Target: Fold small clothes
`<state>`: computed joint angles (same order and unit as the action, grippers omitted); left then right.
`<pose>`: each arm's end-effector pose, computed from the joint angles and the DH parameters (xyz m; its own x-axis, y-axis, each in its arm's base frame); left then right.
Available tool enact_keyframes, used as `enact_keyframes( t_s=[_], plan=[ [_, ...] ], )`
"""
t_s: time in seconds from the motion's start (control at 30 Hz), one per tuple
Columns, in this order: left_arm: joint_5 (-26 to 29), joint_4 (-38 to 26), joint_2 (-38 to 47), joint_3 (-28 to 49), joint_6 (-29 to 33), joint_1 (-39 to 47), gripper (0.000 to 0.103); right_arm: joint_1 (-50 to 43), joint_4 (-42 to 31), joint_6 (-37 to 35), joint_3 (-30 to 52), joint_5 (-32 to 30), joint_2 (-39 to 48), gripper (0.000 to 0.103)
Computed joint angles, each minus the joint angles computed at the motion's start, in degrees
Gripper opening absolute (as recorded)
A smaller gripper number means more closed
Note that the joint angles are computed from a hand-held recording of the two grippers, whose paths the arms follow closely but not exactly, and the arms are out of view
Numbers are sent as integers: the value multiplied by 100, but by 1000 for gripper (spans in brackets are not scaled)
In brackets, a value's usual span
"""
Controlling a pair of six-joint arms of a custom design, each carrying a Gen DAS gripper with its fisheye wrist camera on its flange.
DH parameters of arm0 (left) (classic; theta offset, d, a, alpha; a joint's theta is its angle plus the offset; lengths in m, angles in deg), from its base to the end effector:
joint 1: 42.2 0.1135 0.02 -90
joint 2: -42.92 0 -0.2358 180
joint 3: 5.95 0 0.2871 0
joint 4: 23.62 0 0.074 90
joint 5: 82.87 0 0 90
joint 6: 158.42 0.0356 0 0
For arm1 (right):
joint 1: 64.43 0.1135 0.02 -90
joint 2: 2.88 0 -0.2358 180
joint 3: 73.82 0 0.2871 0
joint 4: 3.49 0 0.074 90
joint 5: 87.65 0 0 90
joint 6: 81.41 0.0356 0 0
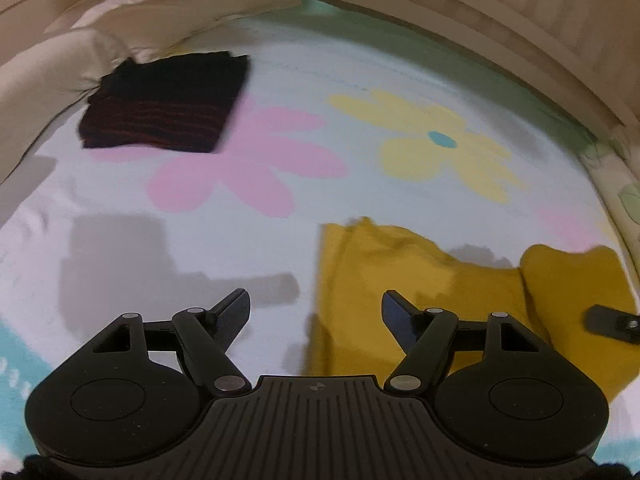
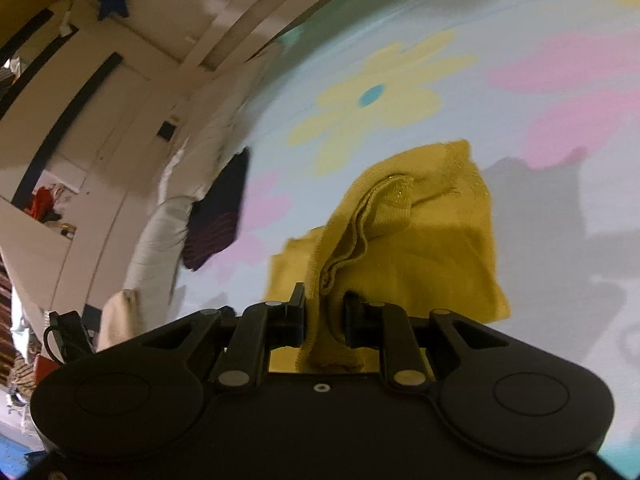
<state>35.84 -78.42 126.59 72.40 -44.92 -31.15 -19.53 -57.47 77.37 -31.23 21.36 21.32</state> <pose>0.3294 0.0469 0.2300 -0.7538 0.2091 -0.6230 0.4006 0.8977 -0.1833 0.1250 0.1082 0.2381 -0.5964 0.6499 -0.4711 0.2106 0.6930 0.6895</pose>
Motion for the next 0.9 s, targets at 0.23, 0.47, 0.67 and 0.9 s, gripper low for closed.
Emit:
enact_keyframes(
  t_s=[0.23,0.47,0.67,0.9],
  plan=[
    [9,-59,490,400,264,328,71,60,1634,70,328,-303,2041,28],
    [97,-154,667,571,325,428,71,299,2026,194,796,-194,3204,28],
    [121,-207,749,639,330,447,71,311,2300,210,927,-282,3616,50],
    [193,-178,638,547,301,419,71,580,2403,-40,579,143,2703,61]
  ],
)
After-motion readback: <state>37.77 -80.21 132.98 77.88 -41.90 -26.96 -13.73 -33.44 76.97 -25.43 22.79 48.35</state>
